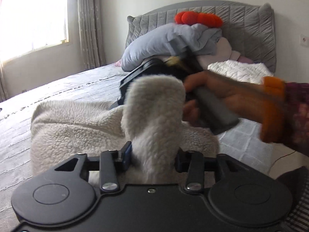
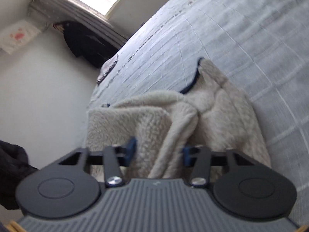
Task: Fold large clothes
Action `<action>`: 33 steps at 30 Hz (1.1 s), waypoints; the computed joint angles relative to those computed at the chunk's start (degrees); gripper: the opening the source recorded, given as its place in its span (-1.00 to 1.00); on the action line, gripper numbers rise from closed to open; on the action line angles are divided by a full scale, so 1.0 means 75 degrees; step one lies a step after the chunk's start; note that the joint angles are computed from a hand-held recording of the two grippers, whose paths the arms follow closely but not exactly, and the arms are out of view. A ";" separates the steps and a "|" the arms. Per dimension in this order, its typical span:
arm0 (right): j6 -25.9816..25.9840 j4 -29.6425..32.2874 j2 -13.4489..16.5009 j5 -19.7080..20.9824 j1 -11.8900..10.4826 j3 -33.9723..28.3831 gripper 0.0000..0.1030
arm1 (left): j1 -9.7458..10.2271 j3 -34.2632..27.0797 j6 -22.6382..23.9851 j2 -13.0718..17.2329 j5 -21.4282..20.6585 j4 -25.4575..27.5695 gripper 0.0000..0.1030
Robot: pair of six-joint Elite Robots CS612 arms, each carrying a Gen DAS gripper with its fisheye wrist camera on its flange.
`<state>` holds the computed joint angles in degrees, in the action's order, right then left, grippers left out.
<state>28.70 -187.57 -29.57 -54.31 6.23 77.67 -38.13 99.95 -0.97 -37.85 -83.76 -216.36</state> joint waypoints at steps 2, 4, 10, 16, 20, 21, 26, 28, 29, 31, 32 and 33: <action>-0.0884 -0.0149 -0.0164 -0.0874 0.0206 0.0063 -0.51 | 0.0185 0.0193 -0.0267 -0.0141 -0.0532 -0.0220 -0.16; -0.1563 -0.0449 -0.0285 -0.1364 0.0336 0.0121 -0.53 | 0.0341 0.0390 -0.0575 -0.0310 -0.0895 -0.0436 -0.16; -0.2534 -0.1450 -0.0702 -0.1286 0.0215 0.0532 -0.54 | 0.0549 0.0639 -0.0762 -0.0501 -0.0102 -0.0908 -0.02; -0.2426 -0.1013 -0.0753 -0.1646 0.0014 0.0554 -0.51 | 0.0795 -0.0187 -0.1669 -0.0122 0.0012 0.0378 0.02; -0.2615 -0.0072 -0.0684 -0.2821 0.0034 0.0503 -0.12 | 0.0713 -0.0537 -0.1678 0.0120 -0.0217 0.0738 -0.04; -0.2784 0.0037 -0.0658 -0.3436 0.0091 0.0471 -0.10 | 0.0652 -0.0582 -0.1499 0.0181 -0.0110 0.0662 -0.04; -0.2558 0.0134 -0.0702 -0.3071 -0.0081 0.0503 0.17 | 0.0547 -0.0618 -0.1105 0.0234 0.0234 0.0516 -0.04; -0.2263 0.0266 -0.0677 -0.2624 -0.0108 0.0391 0.63 | 0.0572 -0.0602 -0.1112 0.0241 0.0214 0.0491 -0.04; -0.2250 0.0513 -0.0646 -0.2446 -0.0100 0.0280 0.75 | 0.0614 -0.0592 -0.1100 0.0248 0.0176 0.0483 -0.04; -0.2457 0.1540 -0.0589 -0.2689 0.0032 -0.0047 0.74 | 0.0633 -0.0598 -0.1092 0.0237 0.0138 0.0518 -0.04; -0.2616 0.2089 -0.0548 -0.3065 0.0139 -0.0232 0.62 | 0.0643 -0.0608 -0.1140 0.0226 0.0107 0.0550 -0.04; -0.2786 0.2386 -0.0463 -0.3464 0.0257 -0.0390 0.53 | 0.0649 -0.0641 -0.1192 0.0221 0.0076 0.0597 -0.04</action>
<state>7.81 -169.67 -33.04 -80.29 8.16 74.74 -33.26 95.14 -9.92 -36.19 -83.19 -211.88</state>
